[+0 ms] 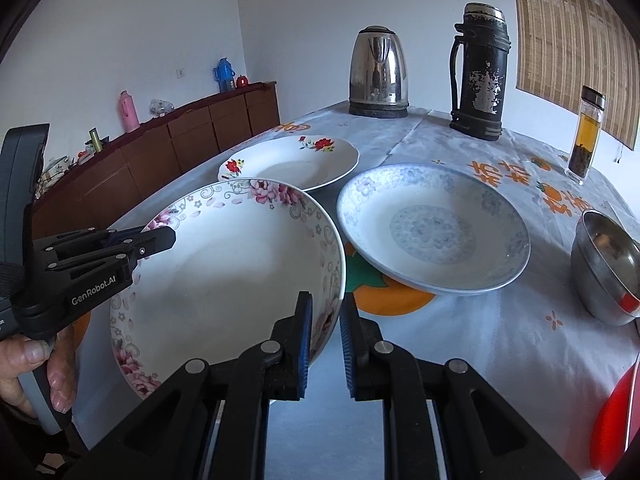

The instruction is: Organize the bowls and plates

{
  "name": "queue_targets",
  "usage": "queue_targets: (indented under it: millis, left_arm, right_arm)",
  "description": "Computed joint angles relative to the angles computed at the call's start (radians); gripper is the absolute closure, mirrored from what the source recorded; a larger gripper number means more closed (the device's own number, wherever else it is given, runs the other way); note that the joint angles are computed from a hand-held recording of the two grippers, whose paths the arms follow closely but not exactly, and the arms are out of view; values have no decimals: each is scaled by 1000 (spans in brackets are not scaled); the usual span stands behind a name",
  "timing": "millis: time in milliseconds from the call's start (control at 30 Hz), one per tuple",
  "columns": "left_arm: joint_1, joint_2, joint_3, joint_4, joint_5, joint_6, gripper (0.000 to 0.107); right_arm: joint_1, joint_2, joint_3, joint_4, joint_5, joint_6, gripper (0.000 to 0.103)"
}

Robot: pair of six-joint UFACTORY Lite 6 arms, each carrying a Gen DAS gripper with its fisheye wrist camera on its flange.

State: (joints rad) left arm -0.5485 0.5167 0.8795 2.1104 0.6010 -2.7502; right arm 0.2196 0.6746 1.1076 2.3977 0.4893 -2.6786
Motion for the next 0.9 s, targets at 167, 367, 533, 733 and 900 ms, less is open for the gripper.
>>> queue_targets:
  millis: [167, 367, 533, 733, 900]
  left_arm:
    - [-21, -7, 30, -54, 15, 77, 94]
    - [-31, 10, 97, -107, 10, 164, 94]
    - [-48, 25, 152, -163, 7, 242, 94]
    - [-54, 42, 218, -223, 12, 321, 95]
    - [-53, 59, 288, -256, 12, 388, 95]
  right_arm:
    - [-13, -15, -21, 45, 18, -50, 88]
    - [-48, -25, -20, 36, 41, -59, 88]
    - [-81, -34, -11, 13, 59, -42, 88]
    - [-107, -33, -5, 4, 79, -37, 88]
    - [-131, -32, 29, -34, 80, -6, 88]
